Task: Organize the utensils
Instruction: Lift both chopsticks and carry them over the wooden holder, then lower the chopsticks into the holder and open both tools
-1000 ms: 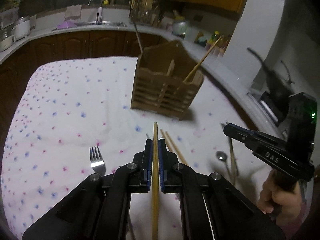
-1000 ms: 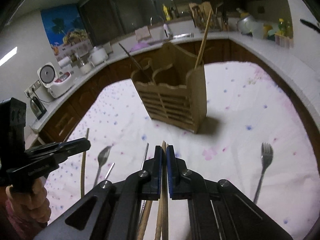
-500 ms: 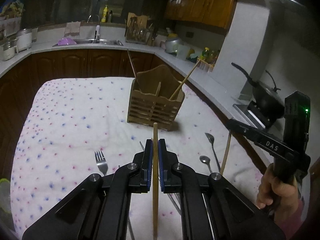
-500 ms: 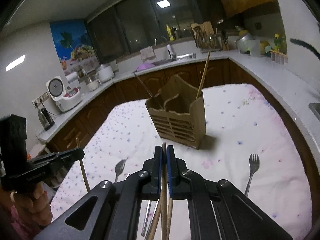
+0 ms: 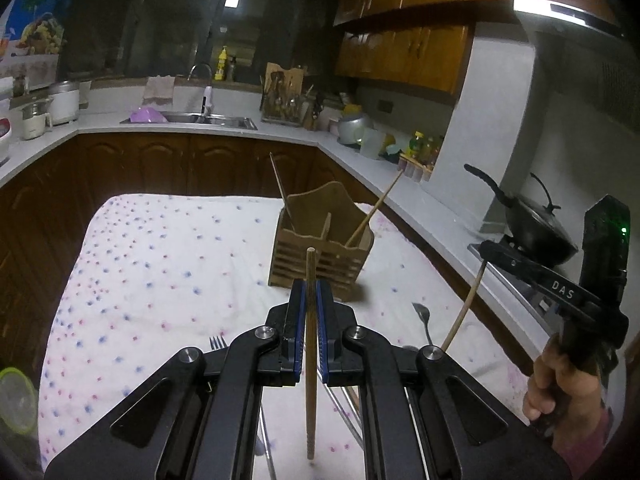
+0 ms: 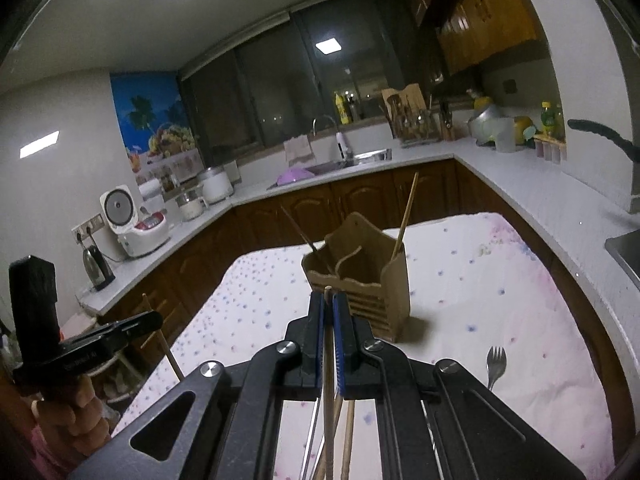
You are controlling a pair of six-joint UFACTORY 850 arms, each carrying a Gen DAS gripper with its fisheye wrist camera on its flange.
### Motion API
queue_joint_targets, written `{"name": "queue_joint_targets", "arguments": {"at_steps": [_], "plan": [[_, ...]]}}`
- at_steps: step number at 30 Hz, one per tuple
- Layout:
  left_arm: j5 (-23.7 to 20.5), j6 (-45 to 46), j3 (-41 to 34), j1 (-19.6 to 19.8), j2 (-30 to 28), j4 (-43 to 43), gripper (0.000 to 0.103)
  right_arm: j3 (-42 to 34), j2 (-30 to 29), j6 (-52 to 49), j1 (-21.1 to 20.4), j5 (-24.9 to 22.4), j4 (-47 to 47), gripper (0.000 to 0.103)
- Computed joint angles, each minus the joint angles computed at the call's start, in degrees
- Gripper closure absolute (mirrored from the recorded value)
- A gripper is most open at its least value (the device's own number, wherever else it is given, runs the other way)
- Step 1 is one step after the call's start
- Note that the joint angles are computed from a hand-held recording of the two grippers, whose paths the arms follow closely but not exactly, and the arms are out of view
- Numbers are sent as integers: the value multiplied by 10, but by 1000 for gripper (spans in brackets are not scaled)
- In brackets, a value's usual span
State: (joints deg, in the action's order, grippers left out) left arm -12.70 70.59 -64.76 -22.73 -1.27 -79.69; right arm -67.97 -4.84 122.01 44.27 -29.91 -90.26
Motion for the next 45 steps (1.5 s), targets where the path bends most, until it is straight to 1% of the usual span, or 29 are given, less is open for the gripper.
{"name": "queue_joint_targets", "arguments": {"at_steps": [6,10,14,17,21,22,25,30,31,33,37,40,42,45], "plan": [[-5,42,-10,5,-8,-50,99,-6,-3,3,-4,-3,-7,98],[0,116,-12,4,-9,-129,99,-6,-5,17,-7,-6,-22,98],[2,174,-22,4,-14,-186,99,-8,-7,32,-13,-5,-37,98],[9,245,-40,1,-25,-251,99,-17,-12,38,-20,-6,-48,98],[5,269,-71,4,-46,-278,99,-41,-24,39,-31,-6,-63,98],[2,273,-81,6,-54,-286,99,-46,-27,41,-35,-5,-68,98],[-1,252,-117,8,-80,-275,99,-67,-38,59,-50,5,-90,98],[10,316,-175,5,-119,-332,99,-108,-59,85,-73,-7,-132,98],[12,346,-194,5,-131,-362,99,-115,-62,88,-76,-10,-136,98],[16,361,-219,5,-145,-380,99,-131,-72,98,-86,-13,-150,98],[19,508,-276,3,-184,-536,99,-164,-94,109,-102,-22,-169,98],[17,529,-315,4,-217,-571,99,-184,-111,105,-113,-25,-171,98],[25,544,-339,2,-239,-591,99,-196,-126,98,-117,-35,-170,98],[43,605,-372,-3,-273,-658,99,-210,-146,82,-121,-38,-163,98]]}}
